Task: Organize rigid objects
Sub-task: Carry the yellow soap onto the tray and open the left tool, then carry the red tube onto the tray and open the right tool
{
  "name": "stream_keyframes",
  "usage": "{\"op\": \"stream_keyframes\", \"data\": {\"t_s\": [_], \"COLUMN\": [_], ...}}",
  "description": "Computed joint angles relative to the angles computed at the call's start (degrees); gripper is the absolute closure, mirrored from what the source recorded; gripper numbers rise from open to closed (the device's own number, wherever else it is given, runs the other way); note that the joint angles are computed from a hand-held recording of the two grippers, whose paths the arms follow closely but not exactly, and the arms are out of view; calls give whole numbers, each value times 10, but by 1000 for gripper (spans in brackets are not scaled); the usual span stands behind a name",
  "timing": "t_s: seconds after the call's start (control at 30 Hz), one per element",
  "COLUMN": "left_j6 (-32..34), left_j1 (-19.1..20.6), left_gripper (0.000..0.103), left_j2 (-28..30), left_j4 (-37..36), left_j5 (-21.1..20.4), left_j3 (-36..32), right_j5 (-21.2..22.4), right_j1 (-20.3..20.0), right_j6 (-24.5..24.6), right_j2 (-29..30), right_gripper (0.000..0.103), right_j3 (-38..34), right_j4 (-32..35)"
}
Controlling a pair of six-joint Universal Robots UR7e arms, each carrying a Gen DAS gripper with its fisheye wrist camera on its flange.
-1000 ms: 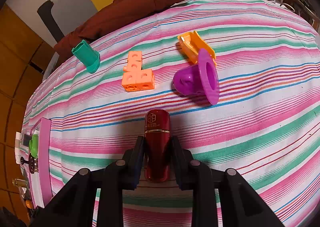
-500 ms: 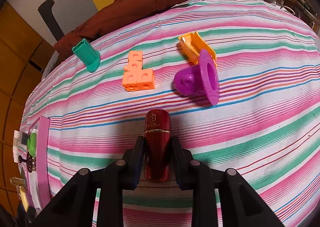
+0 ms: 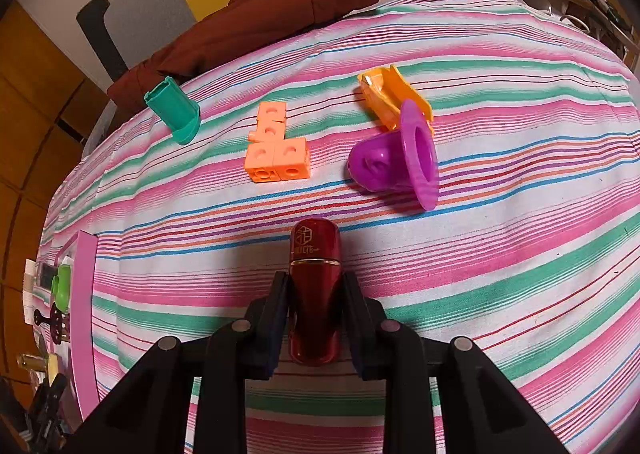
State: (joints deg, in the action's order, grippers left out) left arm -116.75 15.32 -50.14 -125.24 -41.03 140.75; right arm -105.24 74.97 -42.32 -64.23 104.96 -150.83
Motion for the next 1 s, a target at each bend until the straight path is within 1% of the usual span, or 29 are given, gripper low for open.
{"op": "stream_keyframes", "data": {"t_s": [0.13,0.27,0.37,0.4,0.53,0.6,0.63,0.7,0.77,0.83,0.9,1.0], "left_j6": [-13,-19,-25,-22,-27,-44,-56,-102,-146,-165,-169,-144], "left_j1": [11,22,28,28,27,15,8,-11,-31,-41,-46,-46], "left_gripper": [59,59,58,58,57,46,43,26,17,13,7,5], "left_j2": [-13,-18,-18,-19,-13,-15,-14,-11,-3,4,14,23], "left_j4": [38,59,62,52,69,67,71,114,160,186,195,169], "left_j5": [-7,-14,-18,-16,-13,-5,-2,4,6,7,8,11], "left_j3": [0,-2,-1,3,-5,0,0,-9,-22,-34,-45,-51], "right_j5": [0,-2,-2,-3,-3,-3,-3,-3,-3,-4,-5,-7], "right_j1": [0,0,1,1,1,1,1,1,1,1,1,2], "right_j6": [-2,-4,-5,-5,-6,-6,-6,-6,-8,-9,-10,-12], "right_j2": [0,1,1,1,0,0,0,0,0,0,0,0], "right_gripper": [77,77,77,77,77,77,77,77,77,77,77,77], "right_j3": [0,1,2,2,2,2,2,2,2,2,3,4], "right_j4": [-1,-3,-5,-5,-5,-5,-5,-5,-5,-7,-8,-10]}}
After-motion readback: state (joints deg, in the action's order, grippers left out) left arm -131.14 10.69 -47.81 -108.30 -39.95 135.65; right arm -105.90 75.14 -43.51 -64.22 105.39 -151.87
